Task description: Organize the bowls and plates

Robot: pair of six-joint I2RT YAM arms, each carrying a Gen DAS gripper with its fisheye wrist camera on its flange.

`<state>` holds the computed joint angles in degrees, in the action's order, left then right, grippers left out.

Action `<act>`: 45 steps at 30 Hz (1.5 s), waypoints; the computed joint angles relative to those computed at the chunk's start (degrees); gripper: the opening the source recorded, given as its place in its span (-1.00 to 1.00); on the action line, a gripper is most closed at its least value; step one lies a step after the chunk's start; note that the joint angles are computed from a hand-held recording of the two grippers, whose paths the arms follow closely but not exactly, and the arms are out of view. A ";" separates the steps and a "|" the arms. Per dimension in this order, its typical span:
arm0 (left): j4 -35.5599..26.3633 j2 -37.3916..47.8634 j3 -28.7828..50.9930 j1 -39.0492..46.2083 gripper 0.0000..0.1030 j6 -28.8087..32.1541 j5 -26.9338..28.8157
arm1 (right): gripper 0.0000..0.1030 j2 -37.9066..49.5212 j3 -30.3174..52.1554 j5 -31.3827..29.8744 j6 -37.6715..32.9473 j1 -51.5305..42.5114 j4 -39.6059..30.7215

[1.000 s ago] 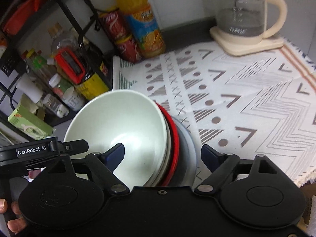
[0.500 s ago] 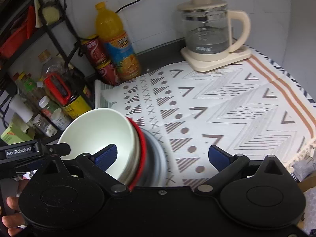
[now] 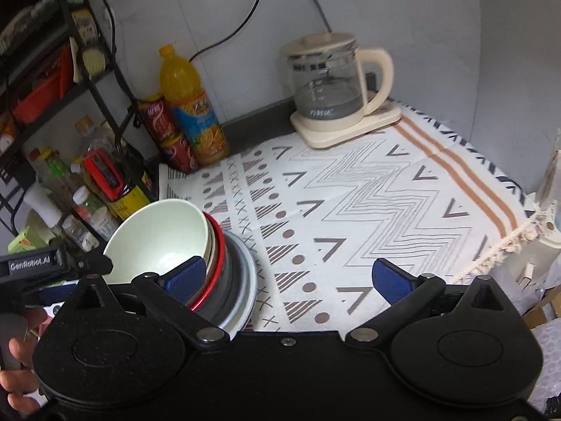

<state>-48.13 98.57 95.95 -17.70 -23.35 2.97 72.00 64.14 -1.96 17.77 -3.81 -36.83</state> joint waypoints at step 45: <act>-11.52 -42.79 -22.96 -10.48 0.99 2.11 -5.09 | 0.97 -39.26 -6.92 30.88 21.51 38.56 -29.89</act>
